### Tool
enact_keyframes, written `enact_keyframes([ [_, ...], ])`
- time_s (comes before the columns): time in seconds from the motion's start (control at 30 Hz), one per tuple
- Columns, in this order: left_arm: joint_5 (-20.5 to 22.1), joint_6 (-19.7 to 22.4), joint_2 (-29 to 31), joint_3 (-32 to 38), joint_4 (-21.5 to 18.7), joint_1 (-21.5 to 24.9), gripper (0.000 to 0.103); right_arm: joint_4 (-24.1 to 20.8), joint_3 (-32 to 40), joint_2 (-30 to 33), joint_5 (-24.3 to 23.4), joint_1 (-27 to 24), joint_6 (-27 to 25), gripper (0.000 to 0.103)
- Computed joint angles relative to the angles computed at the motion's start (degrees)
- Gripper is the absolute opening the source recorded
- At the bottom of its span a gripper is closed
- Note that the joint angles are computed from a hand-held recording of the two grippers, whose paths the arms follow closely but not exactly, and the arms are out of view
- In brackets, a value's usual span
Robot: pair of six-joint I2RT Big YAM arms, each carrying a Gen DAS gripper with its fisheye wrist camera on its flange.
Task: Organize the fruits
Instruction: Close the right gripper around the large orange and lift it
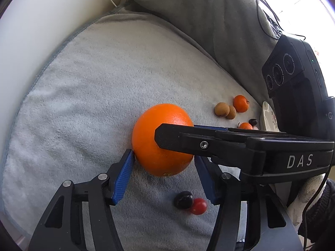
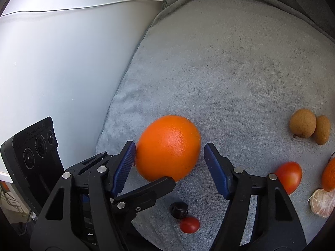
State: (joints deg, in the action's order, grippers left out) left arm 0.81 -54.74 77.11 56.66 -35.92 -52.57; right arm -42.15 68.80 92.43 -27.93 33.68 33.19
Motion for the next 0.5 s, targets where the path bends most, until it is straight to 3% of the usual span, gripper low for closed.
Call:
enact_keyframes([
  [0.5,-1.82,1.07,1.99,4.42,-2.17,-1.74,0.058,-0.07,-2.15,-4.26,0.79,-1.44,0.39,0.067],
])
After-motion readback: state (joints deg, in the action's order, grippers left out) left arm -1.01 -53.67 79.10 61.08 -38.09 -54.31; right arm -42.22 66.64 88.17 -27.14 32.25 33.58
